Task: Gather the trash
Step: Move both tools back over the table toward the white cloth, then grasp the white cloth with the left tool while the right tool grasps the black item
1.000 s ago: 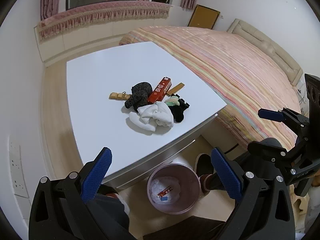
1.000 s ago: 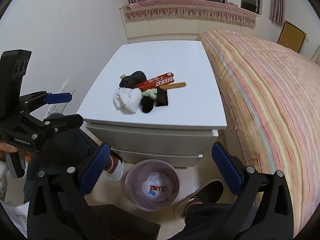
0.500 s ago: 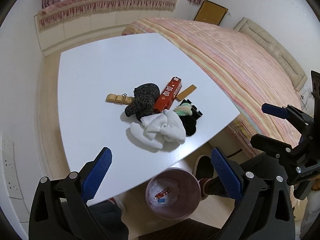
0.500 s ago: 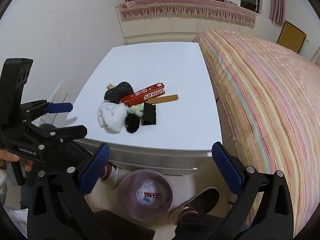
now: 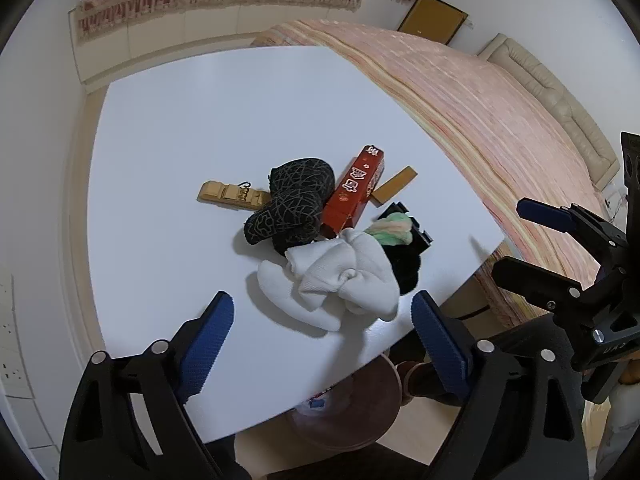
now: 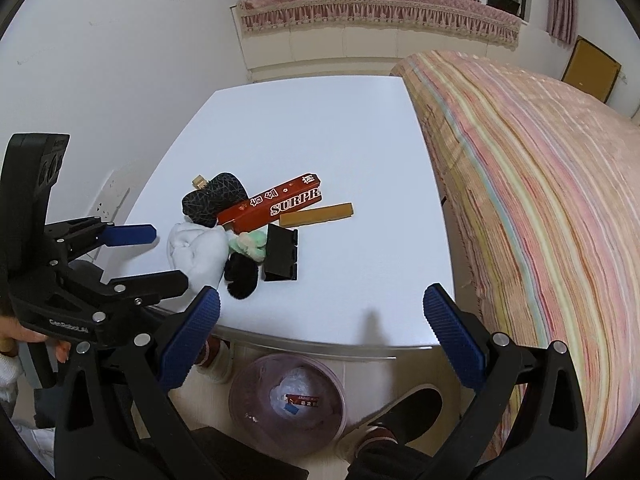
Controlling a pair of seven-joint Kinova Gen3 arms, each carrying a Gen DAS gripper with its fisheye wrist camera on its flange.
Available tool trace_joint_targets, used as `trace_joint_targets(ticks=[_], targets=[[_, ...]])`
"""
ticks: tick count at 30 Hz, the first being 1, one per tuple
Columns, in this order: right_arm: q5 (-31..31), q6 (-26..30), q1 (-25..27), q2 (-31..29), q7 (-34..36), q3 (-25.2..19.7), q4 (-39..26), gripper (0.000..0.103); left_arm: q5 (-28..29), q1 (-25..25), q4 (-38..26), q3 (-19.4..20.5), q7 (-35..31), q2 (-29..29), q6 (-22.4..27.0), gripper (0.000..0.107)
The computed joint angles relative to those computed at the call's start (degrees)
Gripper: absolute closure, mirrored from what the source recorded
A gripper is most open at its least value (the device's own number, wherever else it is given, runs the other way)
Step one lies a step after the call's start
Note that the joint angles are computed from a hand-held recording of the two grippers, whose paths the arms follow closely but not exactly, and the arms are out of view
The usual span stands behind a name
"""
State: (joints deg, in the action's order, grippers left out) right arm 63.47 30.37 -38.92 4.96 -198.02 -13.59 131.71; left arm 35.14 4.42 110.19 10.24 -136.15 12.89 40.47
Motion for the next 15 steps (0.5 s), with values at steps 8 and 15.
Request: trace_joint_targets(ticks=[8, 15], targets=[[2.4, -2.4, 0.8, 2.6, 0.3, 1.7, -1.0, 0.004, -0.1, 0.1, -0.8, 0.3, -0.1, 1.2, -0.3, 0.027], [2.4, -3.4, 0.7, 4.7, 1.9, 3.5, -2.0, 0.018, -0.2, -0.1, -1.6, 0.8, -0.7, 1.9, 0.0, 0.038]])
